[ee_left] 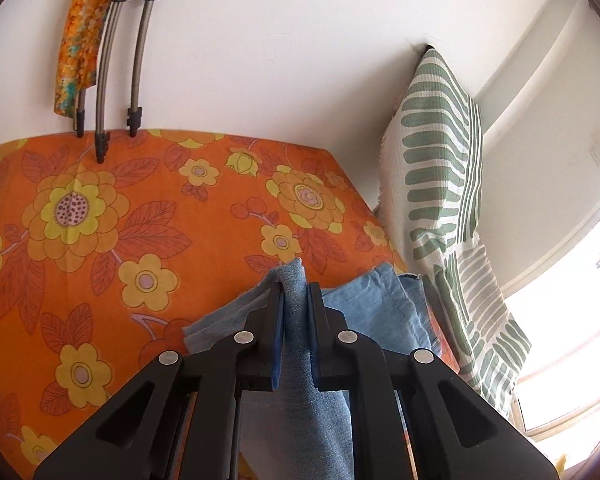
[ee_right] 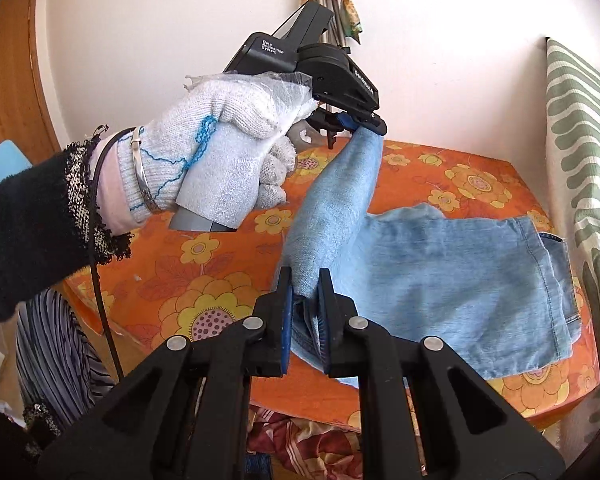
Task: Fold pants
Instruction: 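Lift the jeans edge with the left tool while the right tool grasps the leg, then fold the gripped jeans over with both tools and lay them down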
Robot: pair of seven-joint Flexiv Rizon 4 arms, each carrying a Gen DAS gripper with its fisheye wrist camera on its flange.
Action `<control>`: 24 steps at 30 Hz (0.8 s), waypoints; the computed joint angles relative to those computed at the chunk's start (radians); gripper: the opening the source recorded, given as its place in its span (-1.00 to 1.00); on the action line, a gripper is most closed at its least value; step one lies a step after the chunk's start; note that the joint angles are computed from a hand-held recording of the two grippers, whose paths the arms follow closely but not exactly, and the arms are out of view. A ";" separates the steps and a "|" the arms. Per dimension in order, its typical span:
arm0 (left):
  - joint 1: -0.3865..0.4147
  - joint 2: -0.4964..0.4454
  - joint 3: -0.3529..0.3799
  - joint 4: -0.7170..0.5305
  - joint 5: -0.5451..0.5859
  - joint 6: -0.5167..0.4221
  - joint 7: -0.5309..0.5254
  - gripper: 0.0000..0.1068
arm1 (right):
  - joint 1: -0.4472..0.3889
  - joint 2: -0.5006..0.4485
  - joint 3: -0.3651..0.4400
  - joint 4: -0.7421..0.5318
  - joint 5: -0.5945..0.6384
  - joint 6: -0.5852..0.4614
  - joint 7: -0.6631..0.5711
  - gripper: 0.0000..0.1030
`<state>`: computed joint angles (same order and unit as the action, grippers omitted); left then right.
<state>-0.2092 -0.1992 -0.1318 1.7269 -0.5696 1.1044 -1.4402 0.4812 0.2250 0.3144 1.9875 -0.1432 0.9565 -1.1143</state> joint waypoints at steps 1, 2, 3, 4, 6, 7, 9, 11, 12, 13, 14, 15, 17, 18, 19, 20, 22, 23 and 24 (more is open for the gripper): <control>-0.008 -0.023 -0.006 -0.031 0.016 0.001 -0.015 -0.83 | -0.010 0.015 -0.012 0.004 0.008 -0.001 -0.004 -0.79; -0.017 -0.047 -0.011 -0.065 0.036 0.000 -0.031 -0.83 | -0.023 0.027 -0.023 0.009 0.008 0.000 -0.006 -0.79; -0.027 -0.071 -0.016 -0.098 0.057 0.000 -0.046 -0.83 | -0.038 0.039 -0.034 0.015 0.010 -0.001 -0.007 -0.79; -0.038 -0.098 -0.019 -0.134 0.083 -0.005 -0.063 -0.83 | -0.051 0.051 -0.047 0.021 0.020 -0.001 -0.011 -0.79; -0.062 -0.156 -0.022 -0.218 0.136 -0.029 -0.102 -0.83 | -0.084 0.072 -0.068 0.035 0.032 -0.001 -0.008 -0.79; -0.075 -0.187 -0.022 -0.264 0.162 -0.045 -0.121 -0.83 | -0.101 0.082 -0.080 0.041 0.038 -0.003 -0.010 -0.79; -0.103 -0.253 -0.020 -0.360 0.209 -0.080 -0.161 -0.83 | -0.136 0.097 -0.099 0.057 0.046 -0.001 -0.006 -0.80; -0.134 -0.324 -0.010 -0.463 0.258 -0.123 -0.201 -0.83 | -0.166 0.105 -0.120 0.073 0.062 0.003 -0.008 -0.80; -0.150 -0.358 -0.005 -0.514 0.280 -0.146 -0.218 -0.83 | -0.181 0.105 -0.130 0.081 0.071 0.007 -0.007 -0.80; -0.165 -0.392 0.001 -0.566 0.302 -0.170 -0.235 -0.83 | -0.196 0.105 -0.140 0.089 0.081 0.009 -0.004 -0.80; -0.179 -0.427 0.006 -0.617 0.319 -0.192 -0.249 -0.83 | -0.209 0.106 -0.155 0.093 0.096 0.005 -0.007 -0.80; -0.195 -0.461 0.013 -0.671 0.340 -0.219 -0.261 -0.85 | -0.217 0.104 -0.169 0.096 0.121 -0.001 -0.010 -0.80; -0.225 -0.534 0.028 -0.791 0.374 -0.279 -0.285 -0.89 | -0.237 0.103 -0.196 0.103 0.160 -0.024 -0.024 -0.81; -0.235 -0.568 0.027 -0.846 0.383 -0.301 -0.285 -0.97 | -0.249 0.098 -0.202 0.107 0.167 -0.037 -0.031 -0.81; -0.247 -0.600 0.030 -0.899 0.393 -0.320 -0.289 -0.97 | -0.250 0.091 -0.219 0.108 0.201 -0.049 -0.051 -0.81; -0.261 -0.633 0.037 -0.958 0.404 -0.347 -0.293 -0.97 | -0.247 0.086 -0.237 0.106 0.251 -0.063 -0.070 -0.81; -0.277 -0.689 0.040 -1.053 0.413 -0.395 -0.292 -0.97 | -0.258 0.073 -0.251 0.113 0.307 -0.079 -0.090 -0.81; -0.280 -0.706 0.035 -1.081 0.408 -0.409 -0.290 -0.97 | -0.270 0.065 -0.245 0.117 0.301 -0.091 -0.093 -0.82; -0.277 -0.707 0.026 -1.080 0.400 -0.405 -0.280 -0.97 | -0.277 0.060 -0.242 0.121 0.301 -0.095 -0.101 -0.82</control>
<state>-0.4858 -0.9066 -0.1061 0.6469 -0.1695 0.6990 -1.7201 0.2039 0.2848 0.0727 2.1086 0.1580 0.8615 -1.2154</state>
